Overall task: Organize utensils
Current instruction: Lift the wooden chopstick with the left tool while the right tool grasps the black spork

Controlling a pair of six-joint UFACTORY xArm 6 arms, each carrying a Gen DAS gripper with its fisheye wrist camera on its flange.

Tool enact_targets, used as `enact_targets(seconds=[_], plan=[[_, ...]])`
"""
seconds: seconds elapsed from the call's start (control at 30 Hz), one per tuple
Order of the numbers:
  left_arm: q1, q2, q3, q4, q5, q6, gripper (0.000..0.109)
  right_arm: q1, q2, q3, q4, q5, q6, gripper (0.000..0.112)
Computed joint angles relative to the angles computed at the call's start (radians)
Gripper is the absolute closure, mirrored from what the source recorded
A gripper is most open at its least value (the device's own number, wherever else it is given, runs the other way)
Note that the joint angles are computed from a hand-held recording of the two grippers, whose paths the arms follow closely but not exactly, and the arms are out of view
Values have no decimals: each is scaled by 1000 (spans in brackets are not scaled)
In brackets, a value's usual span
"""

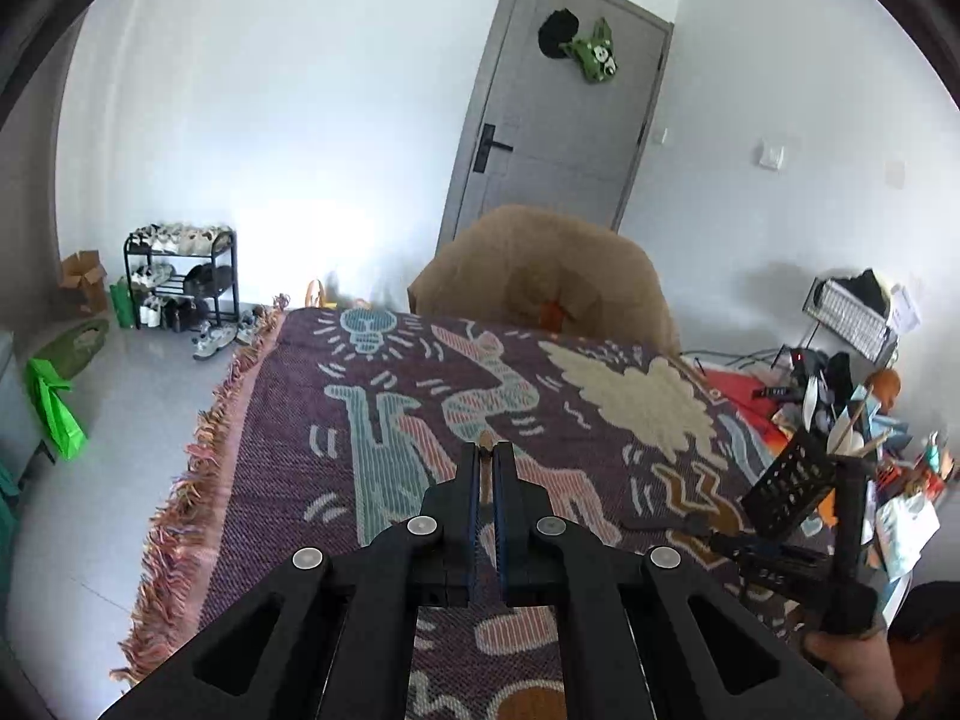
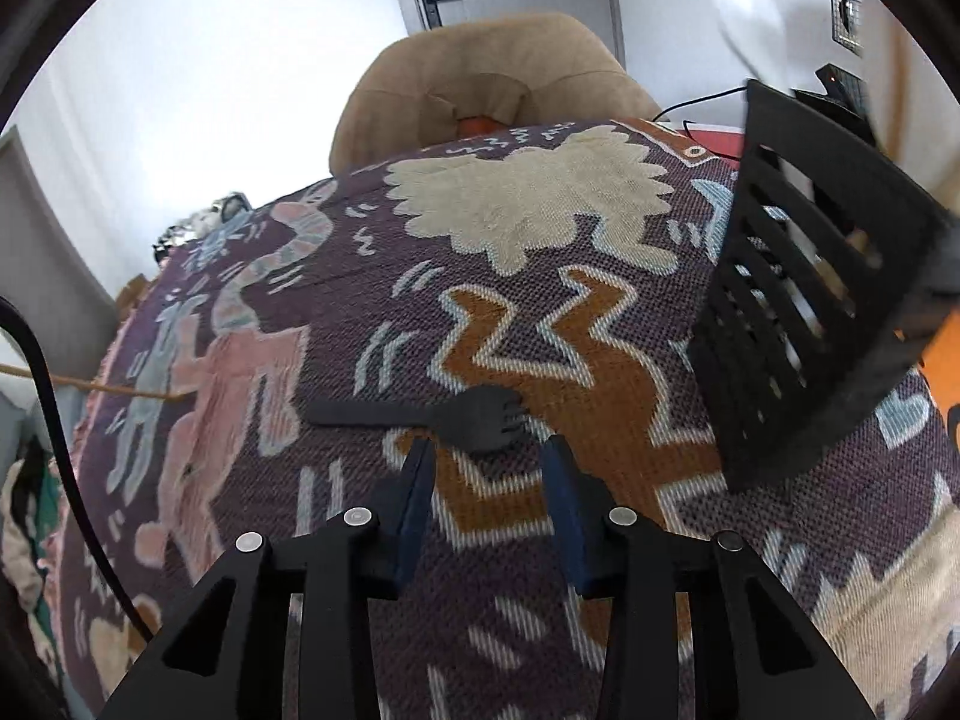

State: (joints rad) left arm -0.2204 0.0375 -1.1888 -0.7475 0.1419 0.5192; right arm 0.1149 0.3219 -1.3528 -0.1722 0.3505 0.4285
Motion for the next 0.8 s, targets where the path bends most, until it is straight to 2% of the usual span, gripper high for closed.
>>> enact_targets(seconds=[0.2,0.37,0.4,0.47,0.6,0.8], plan=[[26,30,-56,-109,30,95,105,-6,67,-93,-91,64,97,74],[39,42,-78,-166,50,152,105,-2,88,-125,-69,77,72,75],[41,44,-82,-177,56,162,105,-1,89,-125,-54,74,56,84],[42,46,-87,-191,60,173,105,2,81,-108,6,55,-2,99],[39,52,-95,-181,67,165,105,7,47,-54,79,6,-83,108],[20,45,-103,-132,74,128,105,16,-88,103,271,-122,-253,109]])
